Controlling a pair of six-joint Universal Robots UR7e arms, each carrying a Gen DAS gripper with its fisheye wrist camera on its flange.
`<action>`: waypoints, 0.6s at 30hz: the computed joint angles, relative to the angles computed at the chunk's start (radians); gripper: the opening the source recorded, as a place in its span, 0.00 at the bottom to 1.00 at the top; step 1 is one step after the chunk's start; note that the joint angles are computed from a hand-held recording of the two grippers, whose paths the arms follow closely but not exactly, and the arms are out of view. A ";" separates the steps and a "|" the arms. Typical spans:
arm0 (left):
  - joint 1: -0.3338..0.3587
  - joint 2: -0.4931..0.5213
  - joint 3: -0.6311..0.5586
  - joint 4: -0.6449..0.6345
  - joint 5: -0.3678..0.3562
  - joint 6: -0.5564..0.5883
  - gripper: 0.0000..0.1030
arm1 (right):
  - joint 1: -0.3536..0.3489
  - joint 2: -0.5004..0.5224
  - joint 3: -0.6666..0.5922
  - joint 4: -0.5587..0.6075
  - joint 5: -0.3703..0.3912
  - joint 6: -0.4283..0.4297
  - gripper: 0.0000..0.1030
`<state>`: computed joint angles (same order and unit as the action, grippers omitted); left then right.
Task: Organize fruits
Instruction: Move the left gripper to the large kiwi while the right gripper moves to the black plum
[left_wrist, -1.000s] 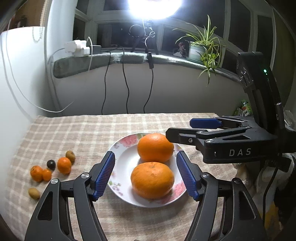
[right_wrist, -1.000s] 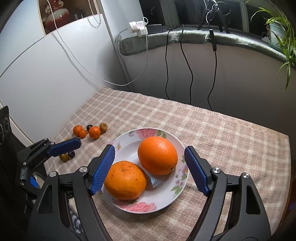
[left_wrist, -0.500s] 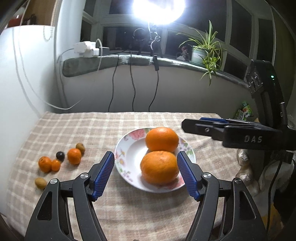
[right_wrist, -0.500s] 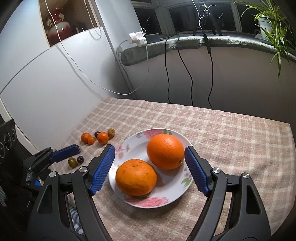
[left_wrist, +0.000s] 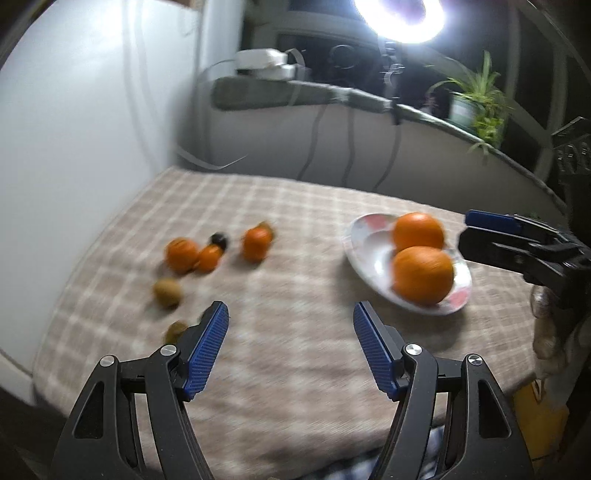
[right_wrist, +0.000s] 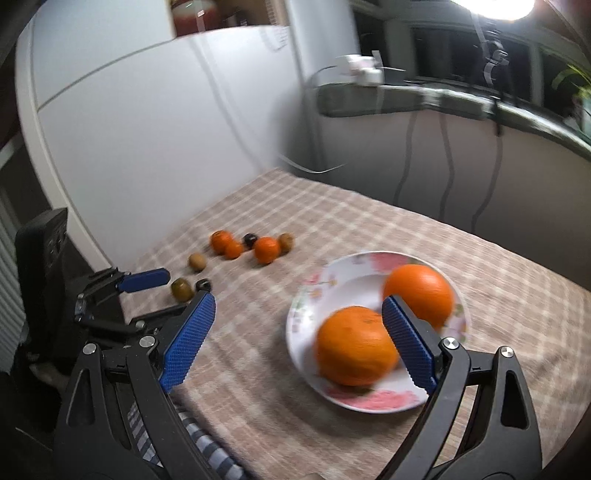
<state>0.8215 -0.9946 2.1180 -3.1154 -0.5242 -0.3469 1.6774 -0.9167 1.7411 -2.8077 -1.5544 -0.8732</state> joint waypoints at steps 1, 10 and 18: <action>0.004 -0.012 0.015 0.007 0.005 -0.020 0.68 | 0.007 0.006 0.001 0.006 -0.002 -0.010 0.91; 0.035 -0.083 0.093 0.026 0.003 -0.121 0.67 | 0.049 0.074 -0.028 0.055 -0.003 -0.016 0.91; 0.075 -0.107 0.111 -0.003 -0.051 -0.130 0.55 | 0.084 0.147 -0.088 0.131 -0.015 -0.014 0.86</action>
<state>0.8962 -1.1018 2.2291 -3.1183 -0.5748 -0.4773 1.7616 -0.7698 1.6532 -2.6767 -1.5690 -0.8876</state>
